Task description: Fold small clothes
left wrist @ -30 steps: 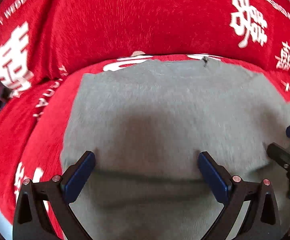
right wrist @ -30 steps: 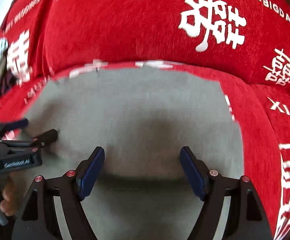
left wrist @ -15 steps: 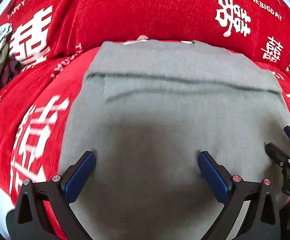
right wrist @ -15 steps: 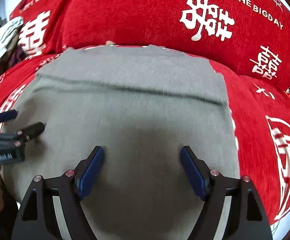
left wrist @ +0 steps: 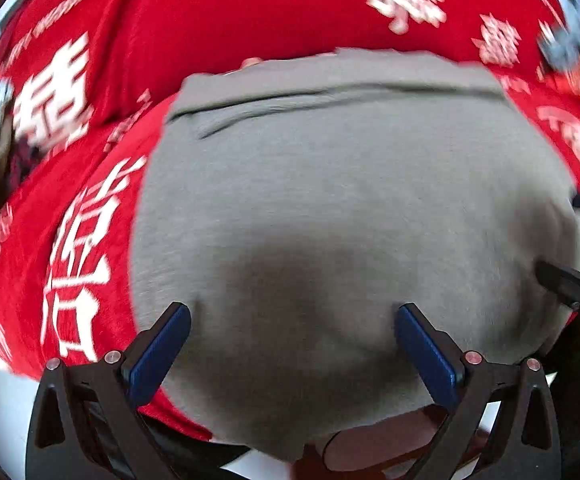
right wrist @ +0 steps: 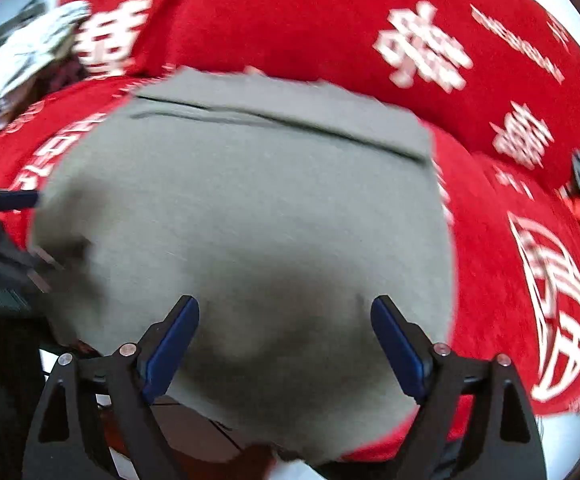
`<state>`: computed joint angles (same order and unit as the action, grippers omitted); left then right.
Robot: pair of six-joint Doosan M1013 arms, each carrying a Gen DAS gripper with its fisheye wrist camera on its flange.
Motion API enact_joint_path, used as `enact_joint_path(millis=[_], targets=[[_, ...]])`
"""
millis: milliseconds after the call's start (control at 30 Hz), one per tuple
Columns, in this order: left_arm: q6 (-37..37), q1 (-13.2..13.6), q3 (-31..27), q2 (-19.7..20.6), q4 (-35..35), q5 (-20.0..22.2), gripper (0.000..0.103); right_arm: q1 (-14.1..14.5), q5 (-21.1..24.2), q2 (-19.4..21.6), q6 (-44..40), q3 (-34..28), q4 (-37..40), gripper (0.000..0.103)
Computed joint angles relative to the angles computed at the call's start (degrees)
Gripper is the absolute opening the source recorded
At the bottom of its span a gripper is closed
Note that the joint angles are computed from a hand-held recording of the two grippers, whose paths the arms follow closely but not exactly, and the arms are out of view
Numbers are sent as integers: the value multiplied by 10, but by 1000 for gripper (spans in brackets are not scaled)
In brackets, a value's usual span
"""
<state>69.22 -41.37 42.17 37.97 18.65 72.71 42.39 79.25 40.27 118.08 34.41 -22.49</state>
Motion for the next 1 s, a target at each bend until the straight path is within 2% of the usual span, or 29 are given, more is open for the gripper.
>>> enact_joint_path(millis=[33,100,133,167,300,433,467,500,633,700,800,900,967,1000], targets=[[5,-6,-3,6,21,9,103,3,11,13,-20,-18,3,90],[-5,-3,11,-3,15,-3,103,7,50,35,-44,-43,-12,90],[-10,1,13,-4,7,-1,103,8,48,32,-46,-31,-18,91],[-19,6,16,-7,-5,0,103,7,27,16,-34,-3,-19,92],[-58,25,32,-18,-61,6,103,-5,36,-14,20,46,-18,96],[-118,36,79,-49,-78,-15,103,-20,26,-54,106,103,11,96],[-126,41,87,-55,-91,-18,103,-21,21,-63,124,115,16,96],[-130,52,95,-58,-135,-19,103,-23,19,-68,134,123,21,96],[-134,71,99,-50,-223,9,103,-31,46,-58,137,115,54,97],[-114,71,94,-44,-248,17,103,-30,57,-51,138,107,50,99],[-89,63,77,-33,-242,33,102,-27,62,-47,132,100,41,97],[-85,52,63,-26,-217,46,94,-21,62,-47,133,99,33,89],[-93,52,71,-33,-217,36,82,-18,55,-54,139,110,27,71],[-97,53,80,-39,-223,25,72,-17,50,-57,142,114,26,64]])
